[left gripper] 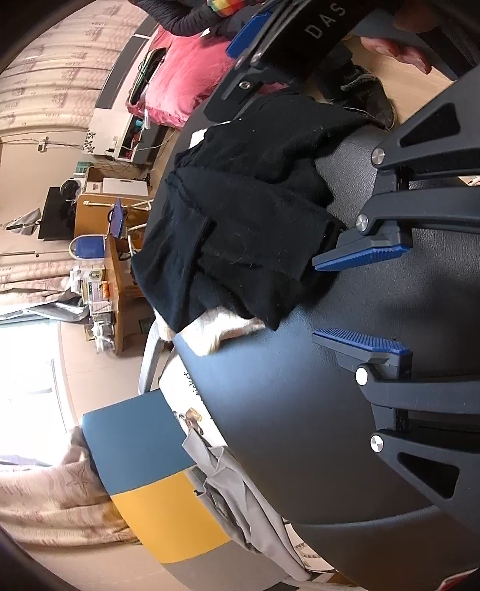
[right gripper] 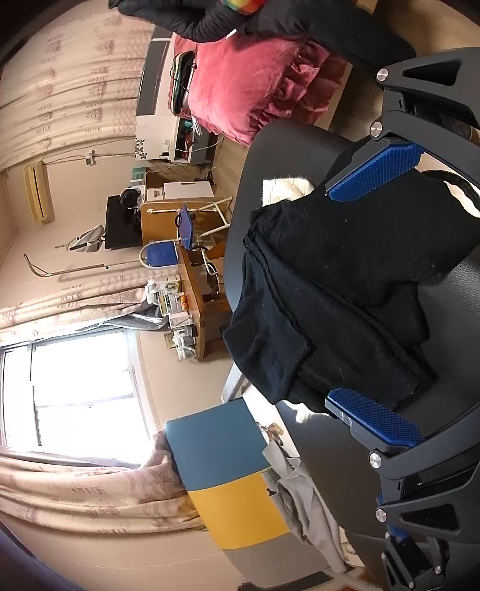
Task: Fold clothes
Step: 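Move both tools toward the black sweater lying on the cream garment, then grasp the black sweater with the right gripper and lift it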
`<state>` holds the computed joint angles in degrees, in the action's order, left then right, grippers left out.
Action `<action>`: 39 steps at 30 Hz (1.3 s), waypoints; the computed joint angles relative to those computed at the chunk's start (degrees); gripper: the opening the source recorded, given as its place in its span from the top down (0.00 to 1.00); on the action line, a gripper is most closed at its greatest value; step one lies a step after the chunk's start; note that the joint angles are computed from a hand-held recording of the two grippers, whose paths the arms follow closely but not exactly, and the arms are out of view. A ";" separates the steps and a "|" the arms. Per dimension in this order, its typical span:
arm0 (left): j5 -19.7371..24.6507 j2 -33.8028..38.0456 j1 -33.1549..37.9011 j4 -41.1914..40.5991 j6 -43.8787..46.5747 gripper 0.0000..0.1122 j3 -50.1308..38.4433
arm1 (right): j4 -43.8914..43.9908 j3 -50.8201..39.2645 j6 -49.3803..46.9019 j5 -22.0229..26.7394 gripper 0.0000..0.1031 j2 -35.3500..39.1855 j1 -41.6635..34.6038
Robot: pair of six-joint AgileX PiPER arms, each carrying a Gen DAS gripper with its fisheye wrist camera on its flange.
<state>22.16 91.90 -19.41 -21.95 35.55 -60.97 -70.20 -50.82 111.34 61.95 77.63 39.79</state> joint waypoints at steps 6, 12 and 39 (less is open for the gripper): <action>1.23 0.58 0.96 -0.96 1.09 0.71 0.06 | 1.30 -1.86 -5.88 -7.32 0.00 1.52 -6.10; 2.64 1.78 2.98 -1.49 1.05 0.71 0.60 | 3.83 -6.74 -15.60 -15.53 0.00 6.51 -15.62; 2.18 1.68 11.42 0.29 0.04 0.71 4.02 | 18.37 -7.74 -24.94 -48.92 0.94 7.61 -27.63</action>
<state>24.34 93.58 -7.99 -21.67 35.59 -56.95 -51.83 -58.55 86.40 13.02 85.24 12.16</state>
